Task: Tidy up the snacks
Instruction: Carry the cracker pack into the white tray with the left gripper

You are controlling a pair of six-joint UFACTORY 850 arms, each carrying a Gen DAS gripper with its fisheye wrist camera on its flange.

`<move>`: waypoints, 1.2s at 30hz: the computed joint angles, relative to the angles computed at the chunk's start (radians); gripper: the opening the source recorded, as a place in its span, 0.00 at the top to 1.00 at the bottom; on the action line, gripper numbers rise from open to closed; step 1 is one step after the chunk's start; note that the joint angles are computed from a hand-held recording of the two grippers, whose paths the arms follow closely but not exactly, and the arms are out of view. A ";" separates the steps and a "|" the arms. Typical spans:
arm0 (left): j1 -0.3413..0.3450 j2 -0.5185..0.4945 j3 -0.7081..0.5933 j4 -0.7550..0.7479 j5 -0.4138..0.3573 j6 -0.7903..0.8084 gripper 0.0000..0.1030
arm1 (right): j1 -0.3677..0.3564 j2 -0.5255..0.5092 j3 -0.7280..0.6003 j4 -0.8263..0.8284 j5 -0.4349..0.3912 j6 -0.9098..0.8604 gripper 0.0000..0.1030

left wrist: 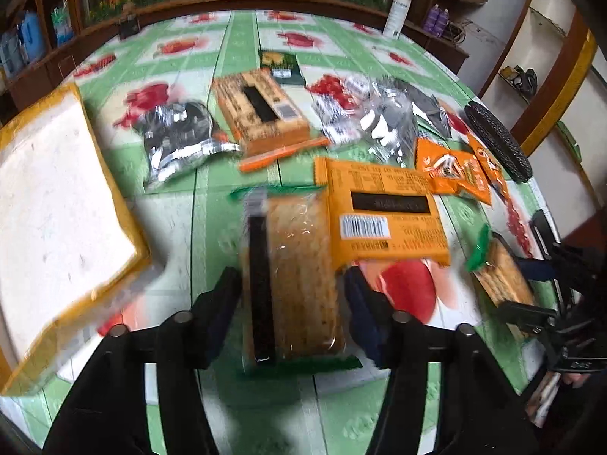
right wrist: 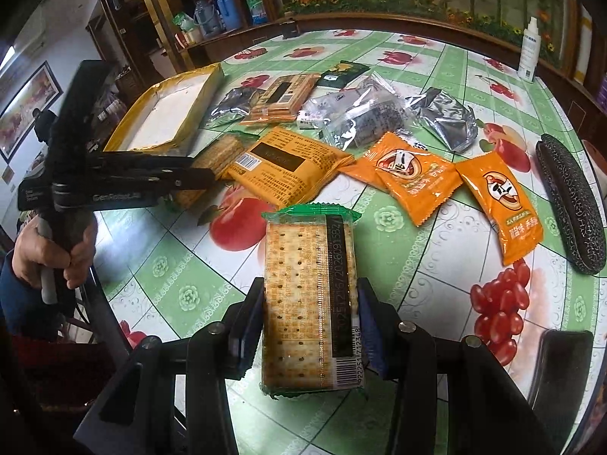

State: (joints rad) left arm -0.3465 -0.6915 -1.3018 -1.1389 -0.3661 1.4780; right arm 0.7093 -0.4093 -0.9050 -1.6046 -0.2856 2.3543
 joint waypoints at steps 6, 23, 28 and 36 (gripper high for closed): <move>0.003 0.008 0.020 -0.129 0.031 0.112 0.55 | 0.000 0.009 0.009 -0.030 -0.001 0.036 0.54; 0.083 0.104 0.097 -0.357 -0.067 0.293 0.57 | -0.015 -0.032 -0.099 -0.077 0.020 0.061 0.54; 0.127 0.113 0.096 -0.403 -0.074 0.307 0.57 | -0.017 -0.076 -0.181 -0.017 0.039 -0.026 0.54; 0.198 0.100 0.054 -0.422 -0.049 0.275 0.57 | -0.033 -0.190 -0.393 0.322 0.110 -0.448 0.54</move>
State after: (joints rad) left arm -0.1487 -0.5914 -1.2475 -1.5607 -0.4149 1.7531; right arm 0.6761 -0.5991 -1.2977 -1.2826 -0.1759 1.9063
